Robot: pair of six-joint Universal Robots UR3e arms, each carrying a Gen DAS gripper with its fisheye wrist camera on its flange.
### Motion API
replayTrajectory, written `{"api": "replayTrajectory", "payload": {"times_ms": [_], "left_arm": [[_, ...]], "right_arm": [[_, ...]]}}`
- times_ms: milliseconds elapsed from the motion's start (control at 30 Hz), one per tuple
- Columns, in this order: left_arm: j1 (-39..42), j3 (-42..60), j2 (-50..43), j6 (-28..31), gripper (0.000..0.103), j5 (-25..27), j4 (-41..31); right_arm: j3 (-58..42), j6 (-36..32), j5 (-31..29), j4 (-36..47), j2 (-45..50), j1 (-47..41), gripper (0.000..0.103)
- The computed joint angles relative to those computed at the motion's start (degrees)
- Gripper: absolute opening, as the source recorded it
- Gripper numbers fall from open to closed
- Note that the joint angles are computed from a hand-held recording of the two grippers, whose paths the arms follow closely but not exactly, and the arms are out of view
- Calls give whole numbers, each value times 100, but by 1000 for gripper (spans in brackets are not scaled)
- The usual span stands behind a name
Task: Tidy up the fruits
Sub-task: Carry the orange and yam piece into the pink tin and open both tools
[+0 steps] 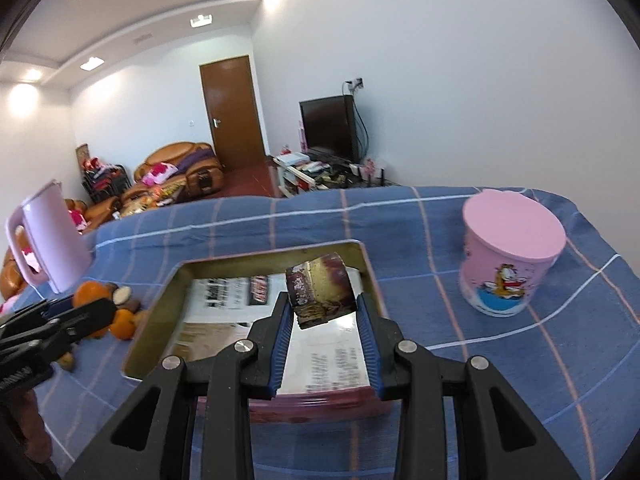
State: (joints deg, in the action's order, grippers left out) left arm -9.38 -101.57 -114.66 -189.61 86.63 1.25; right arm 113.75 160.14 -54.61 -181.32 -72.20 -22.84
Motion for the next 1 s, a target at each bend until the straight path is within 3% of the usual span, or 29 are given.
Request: {"api": "replayTrajectory", "payload": {"times_ms": [200, 400, 900, 1000], "left_arm": [[-324, 1048, -730, -259, 38, 172, -616], [-466, 1250, -922, -160, 38, 547, -754], [-560, 1483, -1065, -169, 39, 814, -1038], [-640, 1420, -1056, -148, 49, 994, -875]], "right_arm": [[-273, -182, -309, 392, 150, 150, 34], [-311, -320, -511, 546, 180, 347, 34], [-506, -301, -472, 967, 218, 358, 35], [-530, -250, -351, 1020, 227, 312, 39]]}}
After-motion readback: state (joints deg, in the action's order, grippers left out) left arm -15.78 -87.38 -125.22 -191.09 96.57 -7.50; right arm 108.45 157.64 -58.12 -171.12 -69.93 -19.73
